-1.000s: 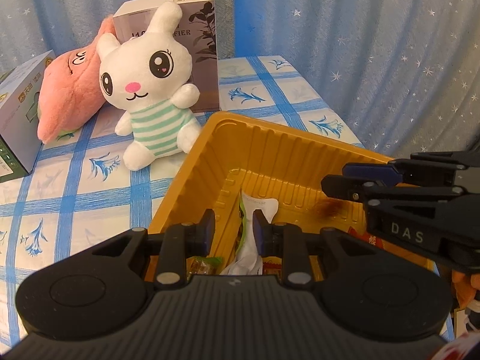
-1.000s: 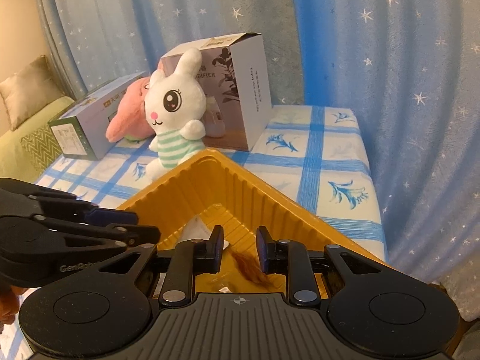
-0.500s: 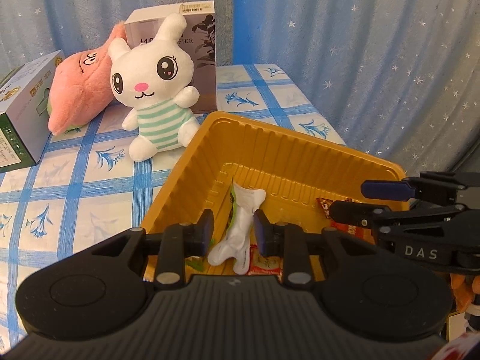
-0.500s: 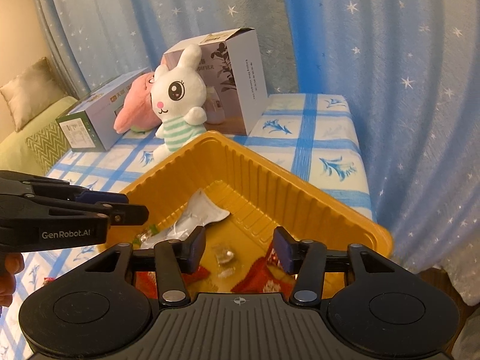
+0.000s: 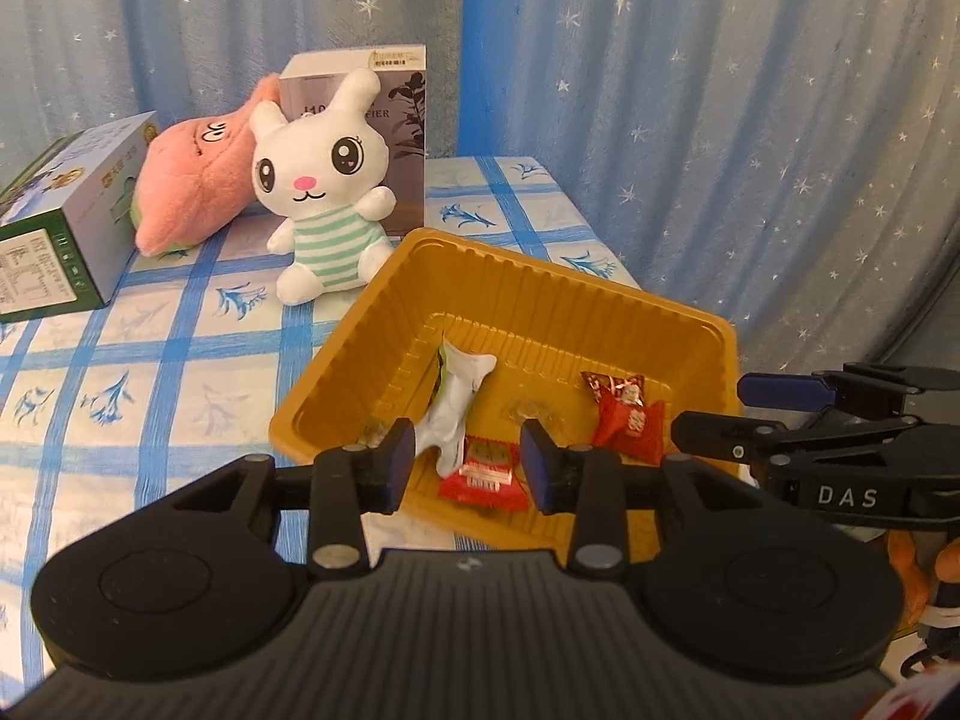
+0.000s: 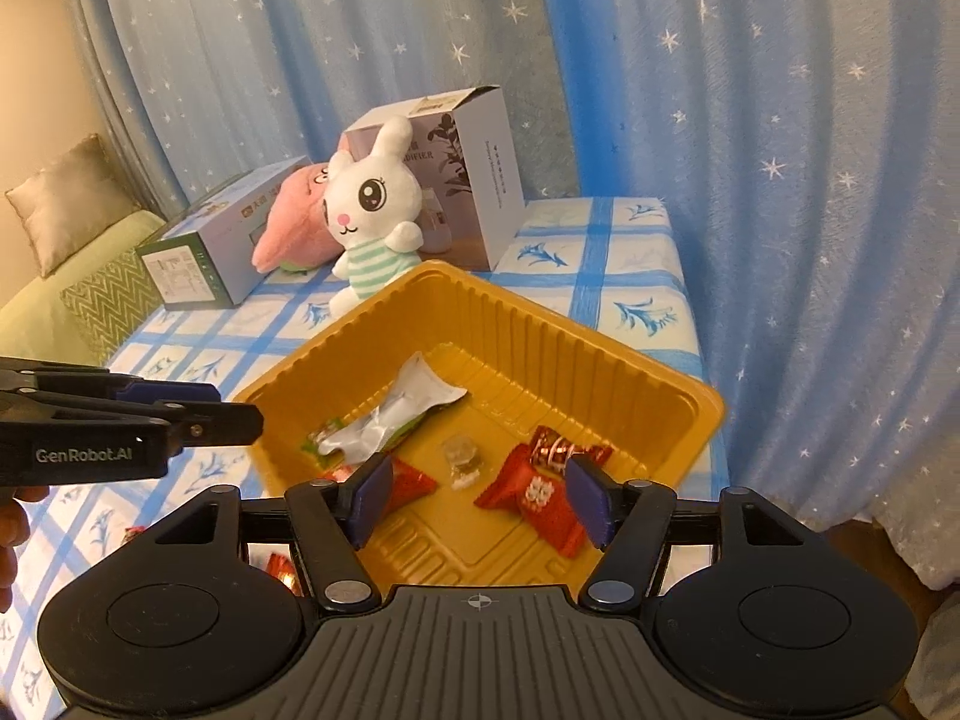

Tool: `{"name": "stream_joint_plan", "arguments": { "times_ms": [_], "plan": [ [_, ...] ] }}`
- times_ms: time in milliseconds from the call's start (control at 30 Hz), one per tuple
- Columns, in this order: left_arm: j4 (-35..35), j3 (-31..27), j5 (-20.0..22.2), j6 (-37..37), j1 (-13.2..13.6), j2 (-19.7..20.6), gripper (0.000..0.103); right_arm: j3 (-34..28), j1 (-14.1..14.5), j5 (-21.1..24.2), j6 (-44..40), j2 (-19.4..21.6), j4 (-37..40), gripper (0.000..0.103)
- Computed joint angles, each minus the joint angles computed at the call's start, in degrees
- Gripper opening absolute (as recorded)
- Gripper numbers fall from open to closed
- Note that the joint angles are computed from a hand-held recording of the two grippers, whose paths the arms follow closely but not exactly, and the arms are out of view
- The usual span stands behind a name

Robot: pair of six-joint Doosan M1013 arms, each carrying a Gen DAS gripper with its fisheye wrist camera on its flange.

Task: Organize snacks
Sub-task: 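Withdraw both open tools from the tray back over the table snacks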

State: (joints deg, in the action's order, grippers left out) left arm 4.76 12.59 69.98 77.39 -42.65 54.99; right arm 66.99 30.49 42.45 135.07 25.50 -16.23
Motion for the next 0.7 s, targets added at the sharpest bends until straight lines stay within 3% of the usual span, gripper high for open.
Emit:
{"name": "stream_joint_plan", "arguments": {
  "times_ms": [167,333,700],
  "plan": [
    [1.84,13.55,-6.75,-2.63,-0.56,-7.41,0.035,1.88,1.15,-0.08,0.64,-1.7,-1.0,0.065],
    [3.31,22.66,-10.51,-5.57,-1.18,-12.66,0.035,4.0,2.2,-0.71,1.3,-3.42,-0.75,0.065],
    [7.38,36.19,-14.13,-11.18,-2.72,-20.6,0.036,7.06,4.34,-0.7,-0.88,-5.69,1.4,0.065]
  ]
}}
